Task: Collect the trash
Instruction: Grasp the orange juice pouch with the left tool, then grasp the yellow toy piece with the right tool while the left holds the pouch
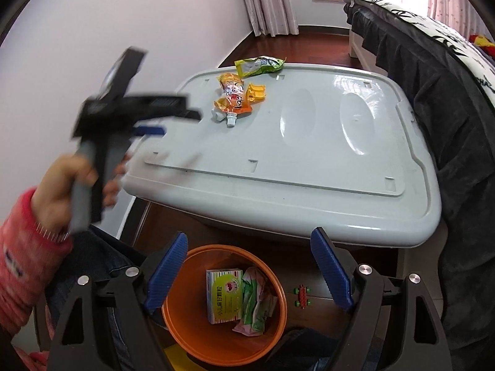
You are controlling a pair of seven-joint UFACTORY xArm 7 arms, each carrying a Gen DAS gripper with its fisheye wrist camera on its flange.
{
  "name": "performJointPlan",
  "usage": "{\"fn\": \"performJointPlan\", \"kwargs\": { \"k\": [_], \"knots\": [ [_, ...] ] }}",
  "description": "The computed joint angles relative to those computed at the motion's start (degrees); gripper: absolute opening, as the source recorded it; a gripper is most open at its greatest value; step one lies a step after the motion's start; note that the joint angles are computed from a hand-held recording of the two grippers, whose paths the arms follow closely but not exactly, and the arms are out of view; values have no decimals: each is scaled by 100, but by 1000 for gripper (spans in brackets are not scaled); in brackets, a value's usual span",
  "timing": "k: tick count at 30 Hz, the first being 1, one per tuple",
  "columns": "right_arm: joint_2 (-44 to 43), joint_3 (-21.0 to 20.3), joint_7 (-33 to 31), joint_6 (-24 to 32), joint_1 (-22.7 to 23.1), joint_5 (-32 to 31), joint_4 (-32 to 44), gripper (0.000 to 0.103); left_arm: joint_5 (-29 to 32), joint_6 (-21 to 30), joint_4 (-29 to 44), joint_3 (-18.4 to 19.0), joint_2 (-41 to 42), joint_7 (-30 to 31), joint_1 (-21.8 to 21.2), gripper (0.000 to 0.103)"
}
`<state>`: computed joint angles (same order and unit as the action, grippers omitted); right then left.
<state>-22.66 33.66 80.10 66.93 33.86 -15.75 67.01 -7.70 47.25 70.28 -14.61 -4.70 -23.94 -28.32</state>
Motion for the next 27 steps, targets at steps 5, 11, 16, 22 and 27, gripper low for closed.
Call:
{"fn": "performJointPlan", "kwargs": {
  "k": [5, 11, 16, 22, 27],
  "knots": [
    [-138, -130, 45, -204, -14, 114, -241, 80, 185, 23, 1055, 86, 1201, -264, 28, 86],
    [-356, -241, 47, -351, -78, 349, -555, 80, 269, 167, 2188, 212, 2325, -449, -42, 86],
    [-381, -265, 17, -449, -122, 499, -674, 80, 518, 264, 2725, 287, 2729, -376, -203, 56],
    [-365, -208, 20, -453, -172, 456, -650, 80, 175, -60, 2394, 213, 2478, 3, -58, 36],
    [-380, -143, 76, -417, -208, 380, -590, 80, -24, -297, 1969, 167, 1939, 362, 58, 36]
  ]
}}
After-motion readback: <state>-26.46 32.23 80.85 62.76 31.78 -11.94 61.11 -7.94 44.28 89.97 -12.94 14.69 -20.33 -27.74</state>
